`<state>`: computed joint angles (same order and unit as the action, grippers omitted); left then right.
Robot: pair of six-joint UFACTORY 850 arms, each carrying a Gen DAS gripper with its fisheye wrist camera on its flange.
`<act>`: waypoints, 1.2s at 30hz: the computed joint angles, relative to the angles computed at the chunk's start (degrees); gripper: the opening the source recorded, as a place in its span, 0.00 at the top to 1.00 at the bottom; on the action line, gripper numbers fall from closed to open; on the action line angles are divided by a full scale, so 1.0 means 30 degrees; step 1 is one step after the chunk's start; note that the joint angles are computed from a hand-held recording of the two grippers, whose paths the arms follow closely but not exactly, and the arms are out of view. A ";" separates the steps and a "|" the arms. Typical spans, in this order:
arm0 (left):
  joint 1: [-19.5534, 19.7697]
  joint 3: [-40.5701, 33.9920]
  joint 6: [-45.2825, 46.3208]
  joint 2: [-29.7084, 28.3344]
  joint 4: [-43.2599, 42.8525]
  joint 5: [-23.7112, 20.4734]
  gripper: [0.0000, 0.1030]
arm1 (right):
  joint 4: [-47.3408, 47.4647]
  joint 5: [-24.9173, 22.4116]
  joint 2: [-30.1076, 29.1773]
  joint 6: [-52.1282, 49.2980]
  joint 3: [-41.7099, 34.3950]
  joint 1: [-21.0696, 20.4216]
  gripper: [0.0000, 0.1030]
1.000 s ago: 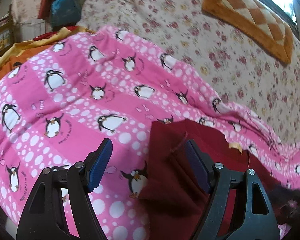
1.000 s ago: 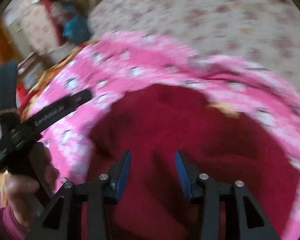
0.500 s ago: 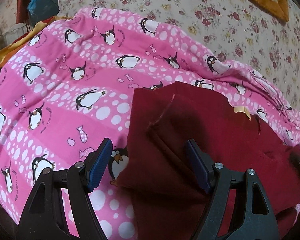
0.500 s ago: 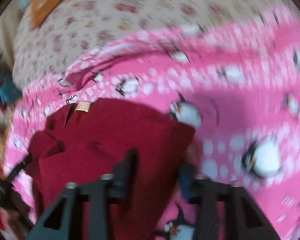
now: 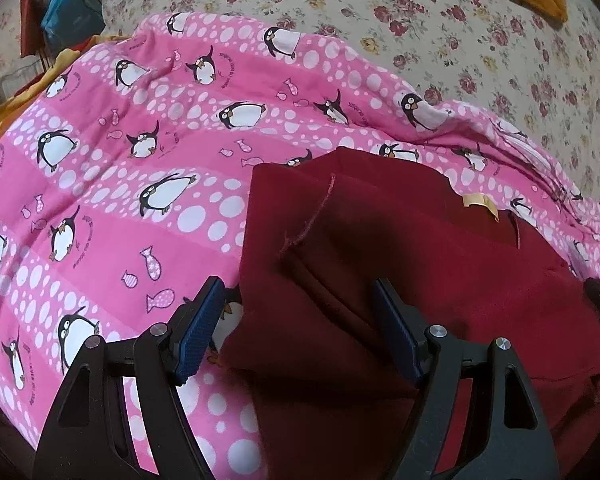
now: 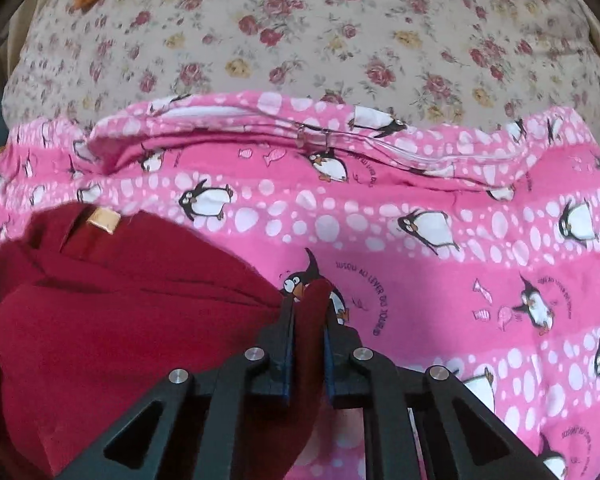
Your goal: Fold small clothes
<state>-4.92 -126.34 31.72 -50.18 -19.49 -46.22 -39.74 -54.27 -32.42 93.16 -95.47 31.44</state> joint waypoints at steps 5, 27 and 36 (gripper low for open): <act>0.0196 -0.0406 -0.0363 -0.0155 -0.0047 0.0091 0.26 | -0.0809 0.0374 0.1832 0.3102 0.1258 0.0999 0.53; 0.2081 0.2352 0.5572 0.2314 -0.4118 -0.1432 0.26 | -0.0712 0.2700 0.3128 0.2948 0.2304 0.5208 0.42; 0.3883 0.4643 0.8785 0.4696 -0.4529 -0.1871 0.26 | 0.0796 0.2955 -0.0258 -0.2880 -0.2309 0.6693 0.42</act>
<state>6.73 -112.41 58.08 -36.09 -33.07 -51.84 -37.35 -45.40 -33.20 84.52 -102.40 51.52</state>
